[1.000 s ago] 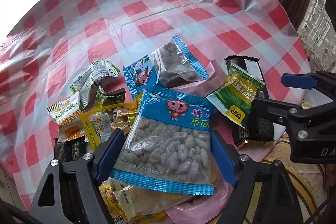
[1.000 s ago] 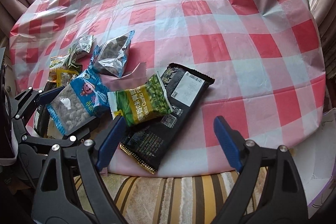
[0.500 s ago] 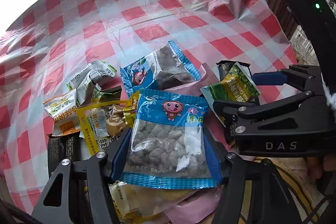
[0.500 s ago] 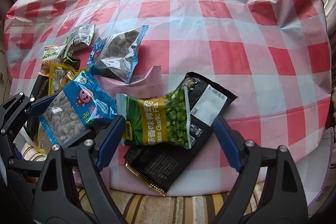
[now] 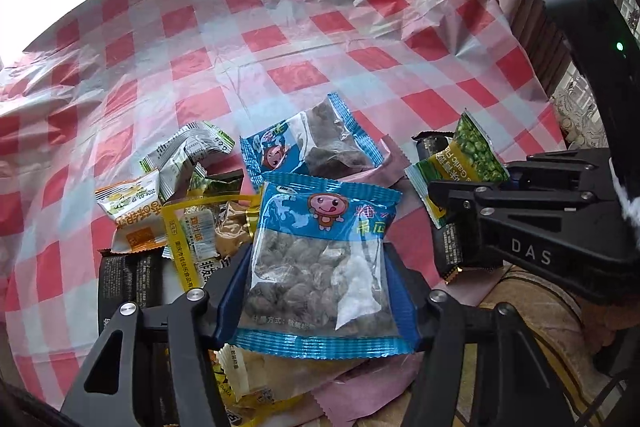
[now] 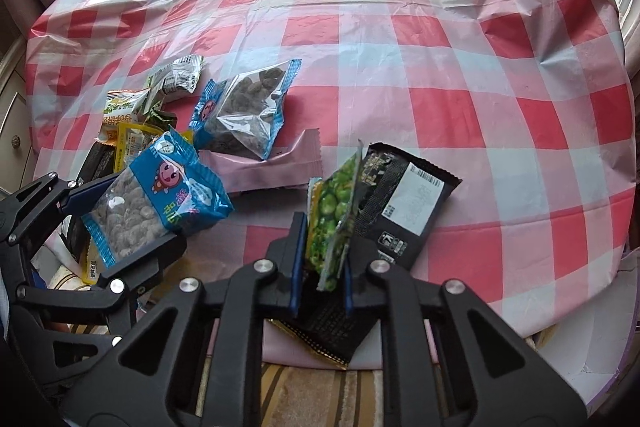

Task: Organize snacks
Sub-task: 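Carry both bags over the white box and release them inside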

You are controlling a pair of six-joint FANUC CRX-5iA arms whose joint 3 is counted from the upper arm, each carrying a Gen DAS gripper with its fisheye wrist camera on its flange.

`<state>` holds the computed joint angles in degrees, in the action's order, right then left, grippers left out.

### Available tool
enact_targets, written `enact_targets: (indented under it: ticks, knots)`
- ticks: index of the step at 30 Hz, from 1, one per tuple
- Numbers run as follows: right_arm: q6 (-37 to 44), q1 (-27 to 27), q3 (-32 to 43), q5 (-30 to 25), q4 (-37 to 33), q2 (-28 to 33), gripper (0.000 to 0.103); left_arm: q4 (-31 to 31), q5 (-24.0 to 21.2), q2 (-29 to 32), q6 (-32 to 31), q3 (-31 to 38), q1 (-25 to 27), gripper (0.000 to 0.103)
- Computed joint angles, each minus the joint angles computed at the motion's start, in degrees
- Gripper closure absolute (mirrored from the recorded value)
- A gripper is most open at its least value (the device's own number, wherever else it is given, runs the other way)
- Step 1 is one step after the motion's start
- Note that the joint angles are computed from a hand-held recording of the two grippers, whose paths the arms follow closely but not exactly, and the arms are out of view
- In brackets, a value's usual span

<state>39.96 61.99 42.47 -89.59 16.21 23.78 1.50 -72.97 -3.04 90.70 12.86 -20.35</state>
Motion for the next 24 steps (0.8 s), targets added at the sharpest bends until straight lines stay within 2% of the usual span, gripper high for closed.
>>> enact_targets:
  ticks: [14,24]
  knots:
    - [-5.9,0.6,-10.6,8.2,1.4,-8.7,0.088,-3.1,-0.5,-0.7,4.6,2.1,-2.3,0.041]
    - [-12.4,0.0,-19.6,11.2,1.6,-17.0,0.088,-5.3,-3.7,4.6,3.8,9.8,-7.9,0.041]
